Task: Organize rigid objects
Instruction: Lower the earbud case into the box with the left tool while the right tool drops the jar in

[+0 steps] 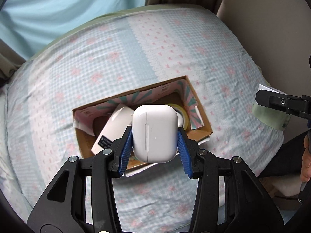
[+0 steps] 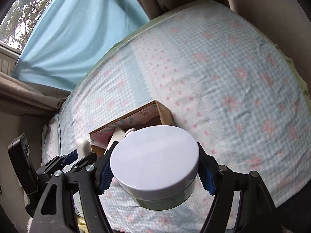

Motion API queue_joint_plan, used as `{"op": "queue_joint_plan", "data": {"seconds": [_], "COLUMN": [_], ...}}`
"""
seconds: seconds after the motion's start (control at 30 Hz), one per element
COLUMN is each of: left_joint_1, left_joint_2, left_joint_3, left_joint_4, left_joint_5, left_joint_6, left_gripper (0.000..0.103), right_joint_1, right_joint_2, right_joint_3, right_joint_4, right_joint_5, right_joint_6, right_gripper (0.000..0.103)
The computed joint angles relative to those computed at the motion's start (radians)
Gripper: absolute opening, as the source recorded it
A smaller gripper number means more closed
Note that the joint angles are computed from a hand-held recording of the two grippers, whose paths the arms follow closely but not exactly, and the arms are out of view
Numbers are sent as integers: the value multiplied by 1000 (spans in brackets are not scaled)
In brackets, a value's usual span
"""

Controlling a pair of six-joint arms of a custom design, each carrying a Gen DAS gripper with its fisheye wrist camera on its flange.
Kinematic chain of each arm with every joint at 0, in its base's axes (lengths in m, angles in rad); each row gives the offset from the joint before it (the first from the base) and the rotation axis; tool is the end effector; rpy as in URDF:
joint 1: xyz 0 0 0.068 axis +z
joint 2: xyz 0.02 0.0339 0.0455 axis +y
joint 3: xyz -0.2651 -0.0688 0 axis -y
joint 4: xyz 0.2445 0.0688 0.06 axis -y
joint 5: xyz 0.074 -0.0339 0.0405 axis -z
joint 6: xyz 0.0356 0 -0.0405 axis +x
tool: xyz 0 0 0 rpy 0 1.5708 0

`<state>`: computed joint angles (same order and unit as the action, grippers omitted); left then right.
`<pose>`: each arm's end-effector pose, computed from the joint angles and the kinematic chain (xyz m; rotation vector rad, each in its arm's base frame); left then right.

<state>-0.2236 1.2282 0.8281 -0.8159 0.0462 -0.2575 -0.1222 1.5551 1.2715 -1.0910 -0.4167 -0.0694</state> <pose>0.2118 -0.0498 0.2205 -0.0359 2.8020 -0.1826 0.2877 -0.0208 0.2632 0.0160 2.8538 0.5736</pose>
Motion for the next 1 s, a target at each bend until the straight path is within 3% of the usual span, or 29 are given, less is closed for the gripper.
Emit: {"op": "queue_joint_plan", "data": {"seconds": [0.27,0.47,0.8,1.0], "left_joint_1": [315,409,371,354], "left_joint_2": [-25,111,358,436], "left_joint_3": [-128,-207,-313,-330], "left_joint_4": [44,206,506,608], "left_joint_5": [135,184,166,139], "left_joint_6": [290,431,507,520], "left_gripper": [41,41,41,41], "right_joint_1": [266,393,439,418], "right_joint_2": [-48,81,420,543], "right_joint_3": [-115,-105,39,94], "right_joint_4": [128,239,350,380], "right_joint_5": [79,155,239,248], "right_joint_6": [202,279,273,295], "right_gripper": [69,69,69,69]}}
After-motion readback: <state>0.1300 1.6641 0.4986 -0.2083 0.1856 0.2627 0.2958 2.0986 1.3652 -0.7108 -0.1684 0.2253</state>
